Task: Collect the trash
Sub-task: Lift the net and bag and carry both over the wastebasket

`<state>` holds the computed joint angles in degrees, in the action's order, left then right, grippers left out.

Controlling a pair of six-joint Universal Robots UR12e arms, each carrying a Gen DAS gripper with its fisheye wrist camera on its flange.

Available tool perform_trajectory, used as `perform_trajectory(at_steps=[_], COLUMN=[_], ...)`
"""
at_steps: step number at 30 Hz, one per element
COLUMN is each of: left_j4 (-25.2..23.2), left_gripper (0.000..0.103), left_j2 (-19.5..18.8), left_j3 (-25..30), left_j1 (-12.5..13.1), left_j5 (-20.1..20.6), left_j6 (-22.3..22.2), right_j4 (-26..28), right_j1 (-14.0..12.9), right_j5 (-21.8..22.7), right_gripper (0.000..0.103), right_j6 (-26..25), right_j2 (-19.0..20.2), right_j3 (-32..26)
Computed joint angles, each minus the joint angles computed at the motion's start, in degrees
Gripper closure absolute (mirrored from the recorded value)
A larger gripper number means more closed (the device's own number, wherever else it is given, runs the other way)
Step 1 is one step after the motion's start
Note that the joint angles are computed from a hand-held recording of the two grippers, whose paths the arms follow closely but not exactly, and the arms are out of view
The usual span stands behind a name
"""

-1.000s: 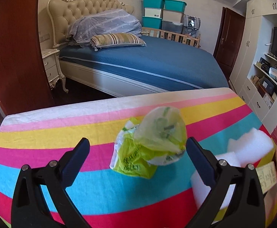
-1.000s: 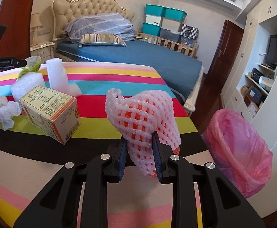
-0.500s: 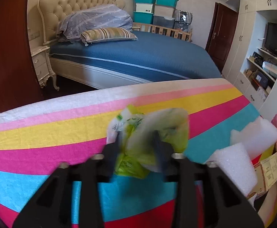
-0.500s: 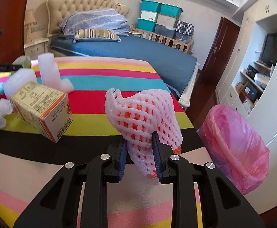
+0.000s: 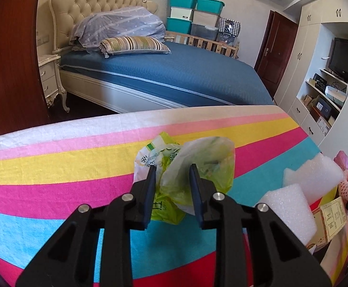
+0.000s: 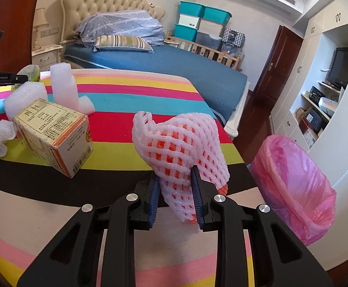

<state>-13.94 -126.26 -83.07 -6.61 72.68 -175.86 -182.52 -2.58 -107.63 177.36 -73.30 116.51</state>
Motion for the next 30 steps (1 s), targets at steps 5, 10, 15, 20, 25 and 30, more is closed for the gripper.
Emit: perform_trajectory(at_steps=[5,10,15,20,25,30], left_j4=[1.0,3.2,4.8,10.7,16.7,18.2], left_gripper=[0.078,0.078,0.078,0.078,0.078,0.078], left_j2=[0.0,0.2,1.8,5.8,9.5,11.9], left_j3=[-0.2,-0.8,-2.4,-7.5,-13.1,-16.8], left_j1=[-0.3,-0.6,-0.6,-1.4,-2.8,-4.5], left_j5=[0.4,1.4,3.3,5.4,6.1,3.7], left_j6=[-0.3,0.2,-0.5,1.0,-1.1,-2.0], right_j4=[-1.7,-2.8,-4.2,-5.8,-6.7,-9.2], right_j1=[-0.7,-2.4,-3.7,-4.2,-5.4,-5.9], right_j5=[2.5,6.3,9.0,11.1,15.1,18.0], right_gripper=[0.078,0.078,0.078,0.078,0.078,0.078], right_j6=[0.1,3.5,6.1,6.4,7.0,7.7], right_j2=[-0.5,-1.5,-2.1,-2.3,-2.6,-3.0], right_j3=[0.8,1.8,2.6,3.3,3.9,4.8])
